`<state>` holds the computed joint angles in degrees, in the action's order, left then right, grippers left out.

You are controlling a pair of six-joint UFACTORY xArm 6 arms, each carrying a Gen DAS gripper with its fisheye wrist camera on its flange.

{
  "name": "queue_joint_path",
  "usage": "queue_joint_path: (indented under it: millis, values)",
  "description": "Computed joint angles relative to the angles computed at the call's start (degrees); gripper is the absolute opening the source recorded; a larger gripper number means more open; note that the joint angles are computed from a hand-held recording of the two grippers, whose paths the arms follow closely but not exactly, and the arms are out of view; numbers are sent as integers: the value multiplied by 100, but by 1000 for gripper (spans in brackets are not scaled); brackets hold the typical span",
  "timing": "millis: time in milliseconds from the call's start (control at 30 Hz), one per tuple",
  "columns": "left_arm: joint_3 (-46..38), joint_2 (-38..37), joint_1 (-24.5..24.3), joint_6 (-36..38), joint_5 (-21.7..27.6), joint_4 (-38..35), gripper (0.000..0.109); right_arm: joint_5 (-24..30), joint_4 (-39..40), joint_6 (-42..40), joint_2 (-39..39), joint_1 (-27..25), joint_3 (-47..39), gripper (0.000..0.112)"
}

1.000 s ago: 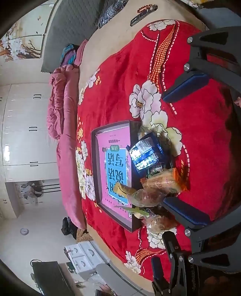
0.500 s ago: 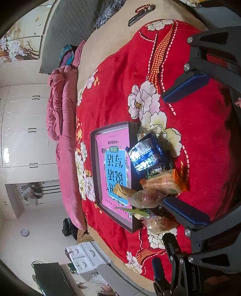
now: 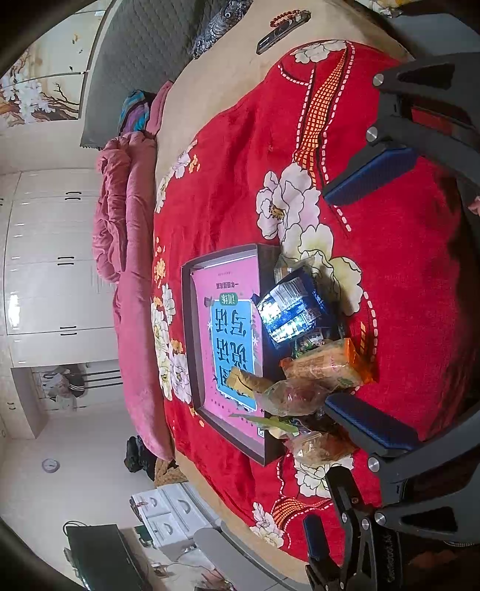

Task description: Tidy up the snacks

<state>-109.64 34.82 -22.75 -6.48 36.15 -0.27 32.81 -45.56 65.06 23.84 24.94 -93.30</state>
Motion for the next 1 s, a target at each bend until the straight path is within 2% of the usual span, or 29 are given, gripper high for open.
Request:
queue_joint_path:
  millis: [1000]
  values:
    - [-26,36,6,99,33,-133,93,83,11,-57,24,32,-49,103]
